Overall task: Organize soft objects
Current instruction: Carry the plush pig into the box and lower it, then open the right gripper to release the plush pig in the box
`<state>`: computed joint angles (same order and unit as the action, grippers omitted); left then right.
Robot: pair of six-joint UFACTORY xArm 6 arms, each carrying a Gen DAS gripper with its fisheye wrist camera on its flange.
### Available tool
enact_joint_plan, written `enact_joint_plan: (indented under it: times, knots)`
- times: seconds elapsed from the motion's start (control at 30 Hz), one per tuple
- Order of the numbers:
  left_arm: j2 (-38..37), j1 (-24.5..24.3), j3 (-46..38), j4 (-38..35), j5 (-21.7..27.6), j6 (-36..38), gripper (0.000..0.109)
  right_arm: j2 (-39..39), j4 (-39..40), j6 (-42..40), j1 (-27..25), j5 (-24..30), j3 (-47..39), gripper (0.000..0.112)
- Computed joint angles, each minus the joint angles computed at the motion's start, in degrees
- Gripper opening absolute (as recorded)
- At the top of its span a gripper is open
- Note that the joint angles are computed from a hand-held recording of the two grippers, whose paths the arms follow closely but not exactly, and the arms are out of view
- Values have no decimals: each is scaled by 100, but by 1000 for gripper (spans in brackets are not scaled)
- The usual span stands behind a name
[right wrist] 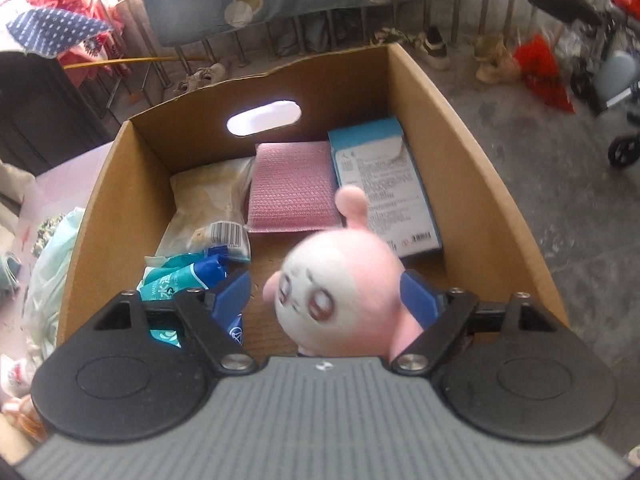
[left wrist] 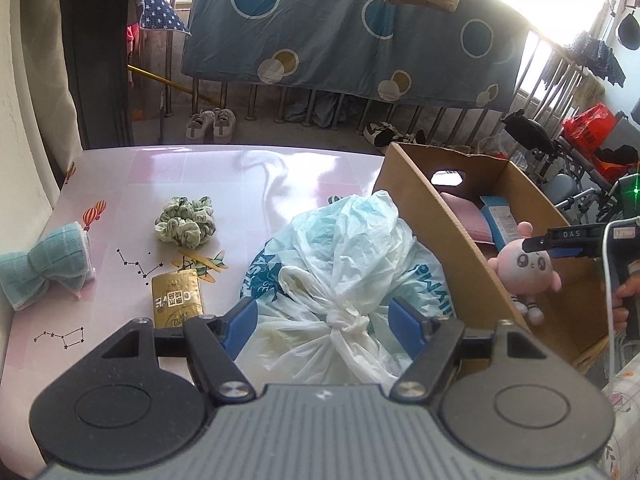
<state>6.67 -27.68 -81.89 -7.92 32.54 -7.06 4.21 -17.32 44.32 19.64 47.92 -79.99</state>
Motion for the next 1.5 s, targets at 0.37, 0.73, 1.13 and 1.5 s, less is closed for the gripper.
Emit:
enact_joint_plan:
  times: [0.37,0.73,1.13,1.5]
  knots:
    - [-36,-6,52,-28,60,-2,73,793,-976,-151,195,1156,-763,88]
    - [-210,11,248,-67,8,-36,73,290,-398,-551,-18,73,-29,83]
    - [-658,134,851,57,-126,-326,73,831,-150,-2332,374,186,-678,88]
    - [-1109,336,1421,37,-290,-510,74,195,1002,-1986,156,-662,-86,96]
